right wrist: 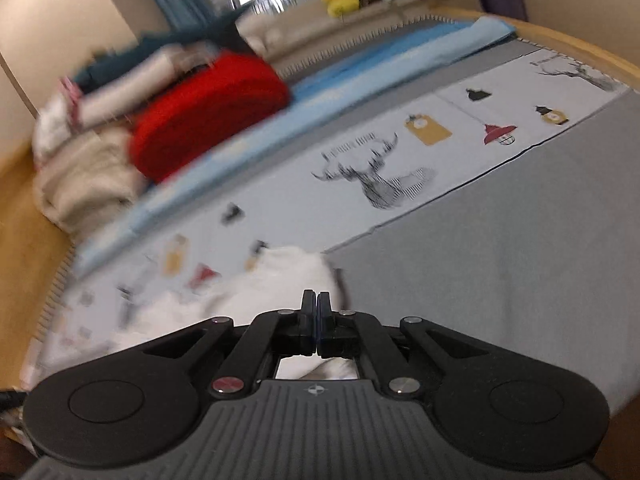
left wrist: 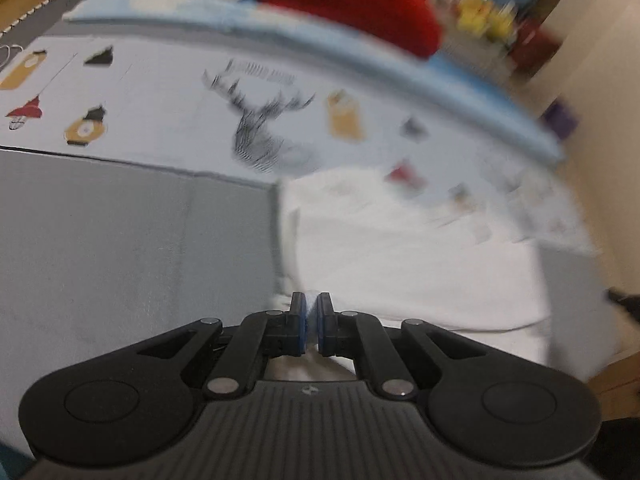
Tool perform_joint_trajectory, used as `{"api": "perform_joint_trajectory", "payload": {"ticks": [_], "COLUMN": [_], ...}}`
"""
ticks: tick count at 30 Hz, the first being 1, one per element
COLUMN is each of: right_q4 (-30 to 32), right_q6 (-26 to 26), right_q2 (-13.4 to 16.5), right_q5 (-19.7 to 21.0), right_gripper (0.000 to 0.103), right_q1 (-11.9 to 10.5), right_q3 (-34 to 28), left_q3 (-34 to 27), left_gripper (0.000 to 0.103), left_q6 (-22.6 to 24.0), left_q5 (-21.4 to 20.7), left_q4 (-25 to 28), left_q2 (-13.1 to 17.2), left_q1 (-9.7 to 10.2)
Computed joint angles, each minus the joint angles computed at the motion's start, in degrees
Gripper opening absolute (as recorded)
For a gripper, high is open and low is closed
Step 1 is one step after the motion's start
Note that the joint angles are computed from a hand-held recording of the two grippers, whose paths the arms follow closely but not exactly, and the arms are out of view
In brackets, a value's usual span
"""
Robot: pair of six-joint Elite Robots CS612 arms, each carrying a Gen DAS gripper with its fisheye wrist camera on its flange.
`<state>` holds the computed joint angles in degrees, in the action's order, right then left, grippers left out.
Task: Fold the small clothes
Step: 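Lift the hem with both grippers and fold it toward the collar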
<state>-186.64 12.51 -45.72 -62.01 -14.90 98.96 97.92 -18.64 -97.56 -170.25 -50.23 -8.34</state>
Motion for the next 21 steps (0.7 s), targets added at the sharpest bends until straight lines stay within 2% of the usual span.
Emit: {"api": "perform_joint_trajectory", "payload": {"ticks": [1, 3, 5, 7, 8, 9, 15, 17, 21], "right_q4": [2.8, 7.9, 10.2, 13.9, 15.3, 16.1, 21.3, 20.8, 24.9], "right_q6": [-0.7, -1.5, -5.6, -9.4, -10.2, -10.7, -11.7, -13.1, -16.4], "right_q2": [0.7, 1.6, 1.4, 0.6, 0.2, -0.2, -2.0, -2.6, -2.7], "right_q5": [-0.7, 1.8, 3.5, 3.8, 4.1, 4.4, 4.3, 3.2, 0.2], "right_gripper": [0.000, 0.003, 0.003, 0.015, 0.030, 0.040, 0.042, 0.042, 0.042], "right_q1": [0.6, 1.1, 1.7, 2.1, 2.2, 2.2, 2.3, 2.6, 3.3], "right_q3": [-1.5, -3.3, -2.6, -1.0, -0.3, 0.7, 4.2, 5.3, 4.6], "left_q3": [-1.1, -1.9, -1.9, -1.8, -1.8, -2.1, -1.7, -1.4, -1.0], "left_gripper": [0.006, 0.006, 0.006, 0.006, 0.006, 0.006, 0.006, 0.006, 0.006], "left_q6": [0.8, -0.9, -2.1, -1.5, -1.9, -2.1, -0.9, -1.2, -1.6], "left_q5": [0.4, -1.0, -2.2, -2.4, -2.7, -2.6, -1.5, -1.6, -1.5], "left_q4": [1.1, 1.5, 0.7, -1.3, -1.6, -1.4, -1.3, -1.5, -1.7], "left_q2": [0.9, 2.1, 2.5, 2.6, 2.7, 3.0, 2.7, 2.6, 2.4], "left_q1": [0.05, 0.59, 0.93, 0.94, 0.92, 0.87, 0.36, 0.47, 0.63]}}
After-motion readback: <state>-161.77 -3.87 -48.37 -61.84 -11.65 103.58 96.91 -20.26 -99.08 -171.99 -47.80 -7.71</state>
